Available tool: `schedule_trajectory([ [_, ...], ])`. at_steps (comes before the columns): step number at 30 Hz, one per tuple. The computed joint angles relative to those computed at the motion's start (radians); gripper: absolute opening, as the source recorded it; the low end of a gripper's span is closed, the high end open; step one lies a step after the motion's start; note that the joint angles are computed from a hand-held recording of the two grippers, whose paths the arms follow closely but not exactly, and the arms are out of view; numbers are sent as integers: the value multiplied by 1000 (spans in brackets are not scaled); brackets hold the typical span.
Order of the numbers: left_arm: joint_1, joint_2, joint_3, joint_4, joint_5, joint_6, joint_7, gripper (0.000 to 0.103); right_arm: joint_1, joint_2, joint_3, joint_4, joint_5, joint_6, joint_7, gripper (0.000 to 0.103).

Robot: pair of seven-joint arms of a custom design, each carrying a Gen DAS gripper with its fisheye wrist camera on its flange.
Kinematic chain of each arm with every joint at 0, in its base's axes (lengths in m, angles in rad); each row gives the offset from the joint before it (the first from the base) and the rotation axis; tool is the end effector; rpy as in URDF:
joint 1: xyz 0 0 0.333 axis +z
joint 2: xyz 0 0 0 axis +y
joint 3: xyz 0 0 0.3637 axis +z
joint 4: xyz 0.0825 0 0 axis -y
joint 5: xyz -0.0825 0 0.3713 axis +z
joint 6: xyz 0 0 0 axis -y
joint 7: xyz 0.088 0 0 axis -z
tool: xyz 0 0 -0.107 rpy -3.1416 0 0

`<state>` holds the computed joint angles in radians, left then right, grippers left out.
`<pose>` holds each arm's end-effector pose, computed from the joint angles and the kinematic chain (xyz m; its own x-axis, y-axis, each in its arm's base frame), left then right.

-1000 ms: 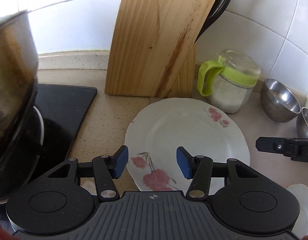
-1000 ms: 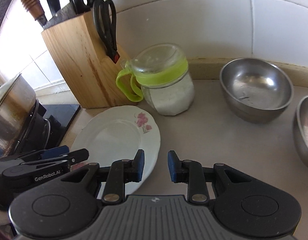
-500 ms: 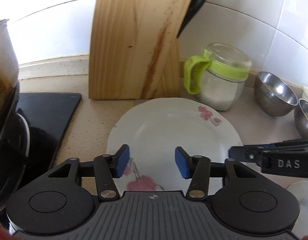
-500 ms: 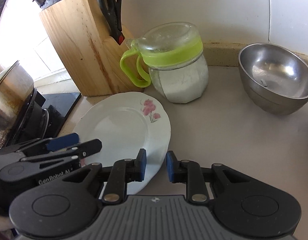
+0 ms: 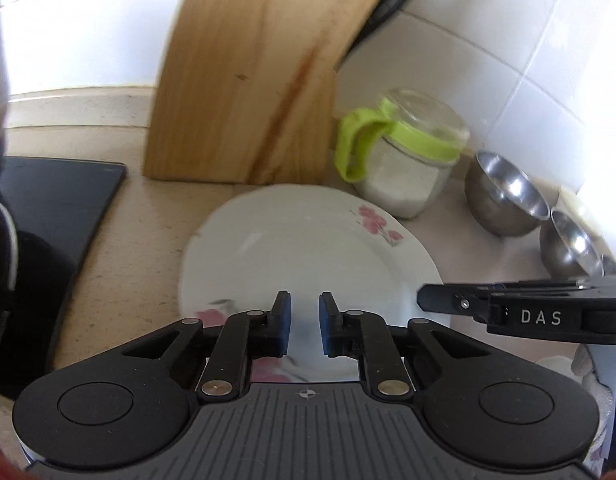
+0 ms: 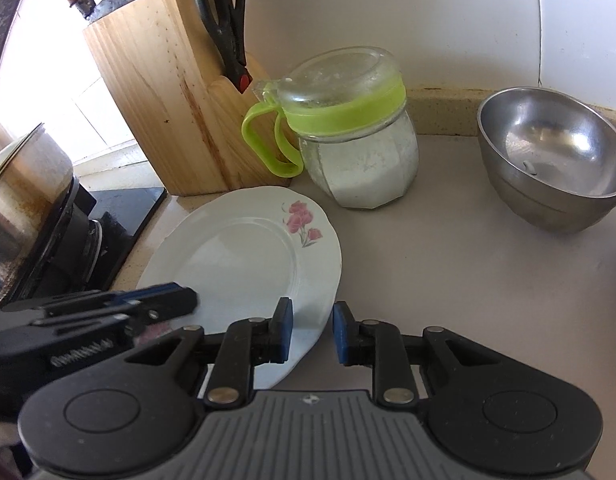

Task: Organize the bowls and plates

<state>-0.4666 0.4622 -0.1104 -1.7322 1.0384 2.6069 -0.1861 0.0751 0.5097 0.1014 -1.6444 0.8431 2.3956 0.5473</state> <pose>0.5855 -0.3891 0.4032 0.2984 -0.9292 0.2182 -0.6698 -0.3667 -0.6456 0.7071 0.1197 0.3957 0.6236 -0.7067 -0.3341 -0.7327 -0.3795 -0.5648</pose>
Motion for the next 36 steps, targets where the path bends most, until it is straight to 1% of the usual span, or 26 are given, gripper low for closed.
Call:
schedule_trajectory([
  [2, -14, -20, 14, -16, 34, -18, -34, 24, -4, 3, 2, 3, 7, -7, -2, 26],
  [3, -13, -23, 14, -17, 40, -28, -40, 32, -5, 4, 3, 5, 9, -9, -4, 26],
  [4, -9, -22, 11, -13, 38, -40, -34, 35, -5, 5, 3, 7, 9, -11, -5, 26],
  [6, -18, -20, 9, 2, 29, -114, -30, 33, -7, 7, 2, 11, 8, -17, -8, 26],
  [8, -15, -31, 7, -8, 40, -132, -47, 38, -12, 8, 3, 12, 13, -24, -10, 26],
  [9, -2, -33, -1, -12, 29, -124, -39, 45, -13, 10, 4, 15, 16, -28, -12, 26],
  [10, 8, -29, -9, -9, 13, -122, -22, 49, -13, 12, 3, 18, 17, -31, -9, 26],
  [11, 15, -22, -16, -2, -4, -126, 5, 50, -12, 14, 2, 21, 17, -33, -2, 26],
  [12, 10, -14, -14, 9, 4, -137, 20, 53, -13, 15, 2, 23, 19, -35, 2, 26],
  [13, 5, -4, -14, 25, 1, -161, 40, 61, -15, 17, 3, 25, 20, -39, 1, 26],
  [15, -1, 11, -13, 49, -25, -205, 50, 71, -16, 19, 2, 28, 19, -43, -1, 26],
  [17, 3, 10, -11, 40, -31, -197, 36, 70, -18, 22, 2, 32, 19, -49, 1, 26],
  [19, 21, 17, -23, 40, -69, -183, 69, 68, -21, 29, 3, 42, 19, -60, 2, 27],
  [21, 26, 20, -15, 31, -58, -137, 57, 69, -22, 31, 6, 44, 21, -62, -6, 27],
  [22, 27, 21, -11, 28, -54, -114, 49, 67, -20, 29, 8, 40, 22, -55, -20, 28],
  [23, 26, 25, -9, 33, -54, -109, 49, 66, -19, 28, 9, 37, 21, -52, -29, 30],
  [26, 8, 45, -6, 75, -77, -165, 72, 68, -13, 17, 9, 21, 23, -32, -48, 31],
  [29, 6, 39, -13, 73, -101, -174, 83, 68, -19, 19, 6, 25, 27, -47, -45, 30],
  [31, -1, 39, -14, 75, -105, -177, 85, 67, -19, 23, -1, 34, 20, -57, -21, 29],
  [33, -9, 40, -18, 81, -111, -187, 89, 67, -17, 20, -8, 33, 10, -56, -1, 28],
  [36, -20, 45, -20, 93, -118, -201, 95, 67, -24, 8, -10, 16, 11, -51, -3, 28],
])
